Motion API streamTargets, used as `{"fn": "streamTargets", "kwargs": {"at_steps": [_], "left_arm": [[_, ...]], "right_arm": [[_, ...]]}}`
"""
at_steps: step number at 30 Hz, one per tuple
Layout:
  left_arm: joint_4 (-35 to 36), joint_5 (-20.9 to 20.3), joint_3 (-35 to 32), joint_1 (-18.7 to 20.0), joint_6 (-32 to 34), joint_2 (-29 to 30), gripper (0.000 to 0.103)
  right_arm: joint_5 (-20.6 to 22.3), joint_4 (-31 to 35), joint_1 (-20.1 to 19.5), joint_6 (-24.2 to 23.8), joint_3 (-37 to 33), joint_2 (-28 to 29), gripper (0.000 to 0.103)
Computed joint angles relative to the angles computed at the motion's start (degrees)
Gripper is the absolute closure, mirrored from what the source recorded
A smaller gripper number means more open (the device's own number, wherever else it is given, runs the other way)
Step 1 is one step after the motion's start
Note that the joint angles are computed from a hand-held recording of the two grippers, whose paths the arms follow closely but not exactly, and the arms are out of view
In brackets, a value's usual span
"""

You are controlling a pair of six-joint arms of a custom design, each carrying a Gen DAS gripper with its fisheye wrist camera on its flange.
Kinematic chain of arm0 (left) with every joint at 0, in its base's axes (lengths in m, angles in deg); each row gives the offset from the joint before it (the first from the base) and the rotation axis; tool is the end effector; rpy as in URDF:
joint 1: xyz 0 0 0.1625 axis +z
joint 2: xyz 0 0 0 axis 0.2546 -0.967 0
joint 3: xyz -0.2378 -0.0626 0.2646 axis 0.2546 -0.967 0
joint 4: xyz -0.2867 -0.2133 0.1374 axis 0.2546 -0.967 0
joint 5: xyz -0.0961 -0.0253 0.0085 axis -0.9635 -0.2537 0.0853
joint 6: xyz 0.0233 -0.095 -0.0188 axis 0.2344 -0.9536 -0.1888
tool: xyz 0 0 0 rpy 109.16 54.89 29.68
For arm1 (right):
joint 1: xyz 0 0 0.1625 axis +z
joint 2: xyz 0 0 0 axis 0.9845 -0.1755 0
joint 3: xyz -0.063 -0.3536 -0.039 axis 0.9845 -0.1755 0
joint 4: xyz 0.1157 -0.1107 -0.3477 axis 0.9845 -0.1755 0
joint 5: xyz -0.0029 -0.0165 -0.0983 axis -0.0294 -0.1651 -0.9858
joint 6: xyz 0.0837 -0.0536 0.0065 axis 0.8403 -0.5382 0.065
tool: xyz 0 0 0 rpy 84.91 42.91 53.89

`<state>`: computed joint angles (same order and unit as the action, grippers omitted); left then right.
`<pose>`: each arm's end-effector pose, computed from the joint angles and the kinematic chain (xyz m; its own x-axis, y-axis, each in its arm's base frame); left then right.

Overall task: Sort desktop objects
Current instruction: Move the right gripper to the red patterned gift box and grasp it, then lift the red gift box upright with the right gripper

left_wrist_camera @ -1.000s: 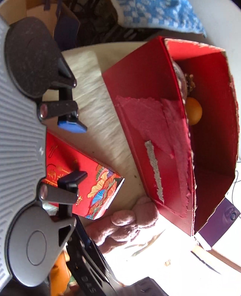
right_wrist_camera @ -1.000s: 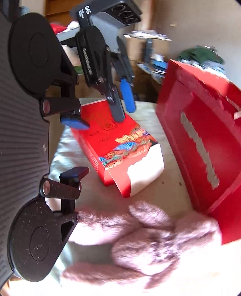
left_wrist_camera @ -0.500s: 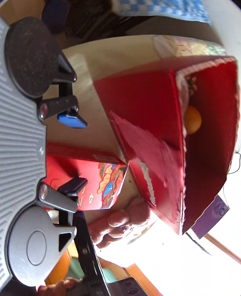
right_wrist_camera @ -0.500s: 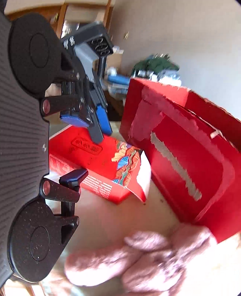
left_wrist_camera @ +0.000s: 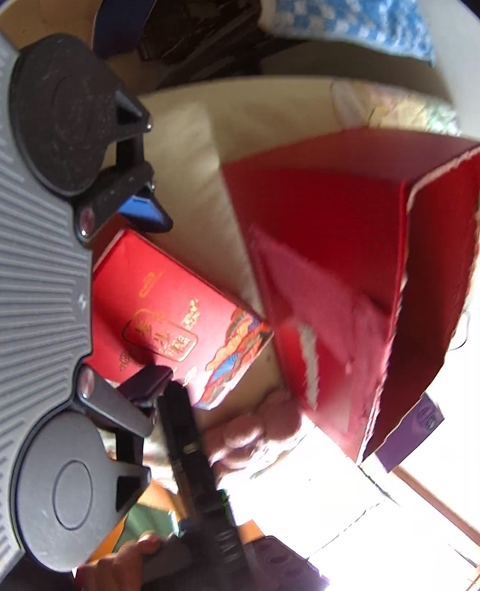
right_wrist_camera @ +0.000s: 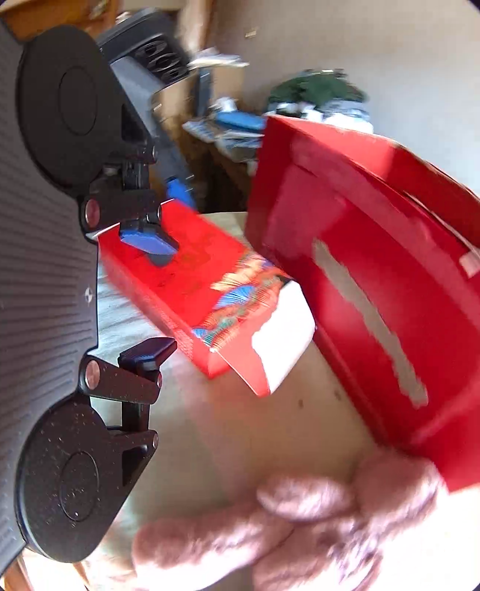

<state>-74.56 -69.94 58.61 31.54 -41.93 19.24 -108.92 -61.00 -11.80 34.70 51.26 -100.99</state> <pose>-0.3248 -0.5555 -0.0594 -0.7560 0.6355 -0.1568 0.6475 0.7611 -0.0371 -0.0299 -0.4500 0.3302 -0.9351 0.3485 -0.0639 0.3314 0.7968 -0.5053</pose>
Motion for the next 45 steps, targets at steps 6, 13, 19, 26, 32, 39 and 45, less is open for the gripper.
{"fn": "streamTargets", "kwargs": {"at_steps": [6,13,19,26,32,39,45], "left_arm": [[4.29,-2.63,-0.99,-4.13,5.94,2.39,0.024],[7.67,-4.54,-7.29,-3.74,7.05,6.54,0.020],[6.95,-4.09,-7.09,-4.72,7.44,7.19,0.015],[5.43,-5.70,-6.29,-3.44,3.08,7.03,0.015],[3.87,-6.11,-4.49,-2.06,-0.21,5.56,0.015],[1.48,-4.26,-0.77,-2.63,-1.06,3.72,0.015],[-0.14,1.11,0.77,-5.93,0.52,4.35,0.016]], "right_arm": [[-0.24,-1.50,-3.57,1.65,1.53,-4.00,0.040],[-0.22,-2.71,-5.40,0.66,3.90,-5.63,0.040],[2.70,-3.19,-6.94,0.42,5.27,-7.39,0.036],[7.23,-2.39,-5.06,-3.18,4.22,-8.72,0.035],[7.52,-5.91,-1.36,-5.93,3.67,-4.98,0.035],[9.57,-3.71,0.93,-5.54,-1.29,4.55,0.049],[9.17,-6.41,-0.05,-7.43,0.91,0.33,0.050]]}}
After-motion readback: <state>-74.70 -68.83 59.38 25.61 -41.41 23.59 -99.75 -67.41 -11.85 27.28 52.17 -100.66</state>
